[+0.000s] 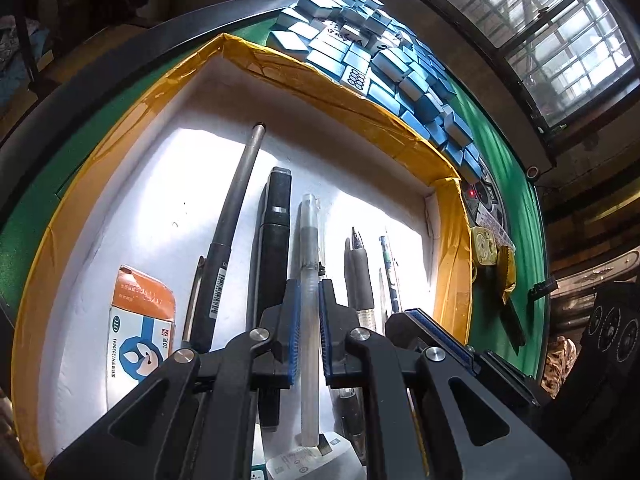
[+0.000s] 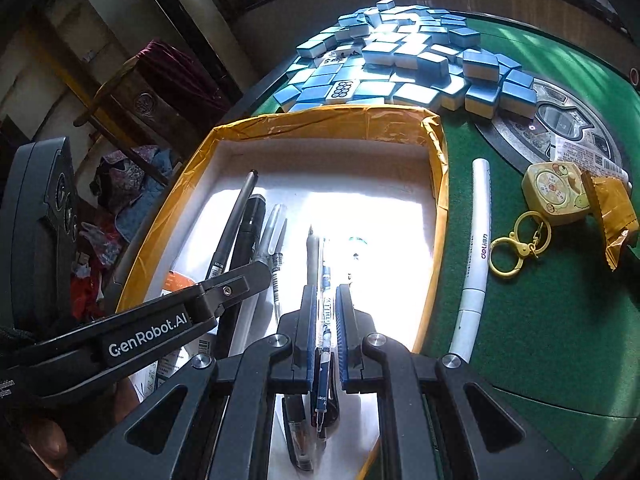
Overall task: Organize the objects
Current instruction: 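Open both tools to release the two pens in the tray, then reach the open right tool around the black marker on the table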
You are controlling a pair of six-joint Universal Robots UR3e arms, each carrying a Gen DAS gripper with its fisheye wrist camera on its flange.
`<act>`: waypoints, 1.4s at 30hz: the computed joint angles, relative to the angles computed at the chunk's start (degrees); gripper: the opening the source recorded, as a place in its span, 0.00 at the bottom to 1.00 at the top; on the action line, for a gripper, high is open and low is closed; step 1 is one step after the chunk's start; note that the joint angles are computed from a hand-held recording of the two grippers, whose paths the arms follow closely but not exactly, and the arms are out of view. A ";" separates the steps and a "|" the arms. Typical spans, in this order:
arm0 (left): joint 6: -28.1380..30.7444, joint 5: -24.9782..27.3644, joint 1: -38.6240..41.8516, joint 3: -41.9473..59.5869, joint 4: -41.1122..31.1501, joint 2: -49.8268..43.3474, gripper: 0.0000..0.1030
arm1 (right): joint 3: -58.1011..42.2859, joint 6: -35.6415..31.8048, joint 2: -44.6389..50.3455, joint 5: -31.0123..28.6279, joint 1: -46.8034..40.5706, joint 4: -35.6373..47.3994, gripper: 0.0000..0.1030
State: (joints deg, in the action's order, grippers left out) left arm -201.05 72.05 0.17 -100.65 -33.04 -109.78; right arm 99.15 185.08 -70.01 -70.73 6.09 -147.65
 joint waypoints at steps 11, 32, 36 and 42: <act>0.33 0.89 -0.56 -0.80 1.04 0.59 0.09 | 0.32 0.67 0.17 -0.29 0.15 -0.79 0.08; 0.96 4.91 -15.56 2.98 3.20 4.38 0.49 | 40.79 -18.17 -42.62 19.87 -34.11 3.46 0.41; 0.70 5.47 -19.01 8.91 0.63 0.88 0.50 | 40.63 -26.12 -47.51 22.42 -45.42 13.82 0.45; -0.88 8.47 -23.77 20.17 -3.92 -7.04 0.53 | 32.32 -28.74 -38.07 17.13 -50.05 14.14 0.45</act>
